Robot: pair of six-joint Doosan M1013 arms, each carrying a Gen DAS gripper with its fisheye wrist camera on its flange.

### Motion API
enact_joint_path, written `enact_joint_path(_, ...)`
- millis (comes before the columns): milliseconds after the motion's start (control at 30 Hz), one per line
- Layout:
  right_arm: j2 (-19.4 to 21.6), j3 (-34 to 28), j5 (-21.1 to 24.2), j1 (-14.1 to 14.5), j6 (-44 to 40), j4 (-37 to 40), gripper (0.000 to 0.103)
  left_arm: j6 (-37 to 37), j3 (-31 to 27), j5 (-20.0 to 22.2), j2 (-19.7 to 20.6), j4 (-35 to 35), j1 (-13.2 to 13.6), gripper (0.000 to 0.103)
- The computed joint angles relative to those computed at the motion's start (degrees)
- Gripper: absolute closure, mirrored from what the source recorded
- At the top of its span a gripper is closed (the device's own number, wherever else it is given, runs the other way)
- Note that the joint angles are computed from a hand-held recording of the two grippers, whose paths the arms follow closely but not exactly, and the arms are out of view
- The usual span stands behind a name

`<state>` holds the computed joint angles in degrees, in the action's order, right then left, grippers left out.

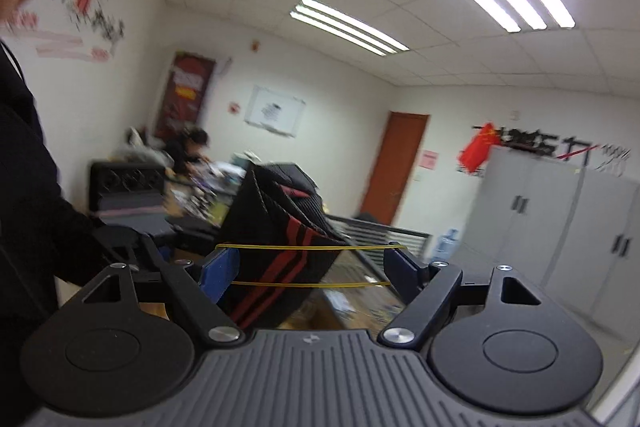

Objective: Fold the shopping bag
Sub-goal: 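Open the right tool to stretch the band around the bag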

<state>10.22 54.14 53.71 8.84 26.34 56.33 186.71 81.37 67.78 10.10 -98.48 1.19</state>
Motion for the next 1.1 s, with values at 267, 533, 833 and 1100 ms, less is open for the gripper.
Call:
enact_joint_path(267, -0.23, -1.19, 3.90, -5.12, 1.10, 5.88, 0.019, -5.89, -4.17, 3.63, 2.59, 2.46, 0.52, 0.054)
enact_joint_path(533, -1.43, 1.33, -1.17, -3.22, -1.59, -0.14, 0.018, -7.32, -7.74, 7.55, 4.56, 6.45, 0.36, 0.054)
enact_joint_path(833, -1.75, 0.77, 1.50, -0.40, 1.29, -6.83, 0.017, -9.02, -9.92, 11.15, 6.53, 4.64, 0.83, 0.054)
enact_joint_path(1100, -2.52, 1.82, 2.85, -0.17, -0.14, -6.25, 0.016, -12.00, -10.84, 12.25, 7.15, 5.96, 0.71, 0.053)
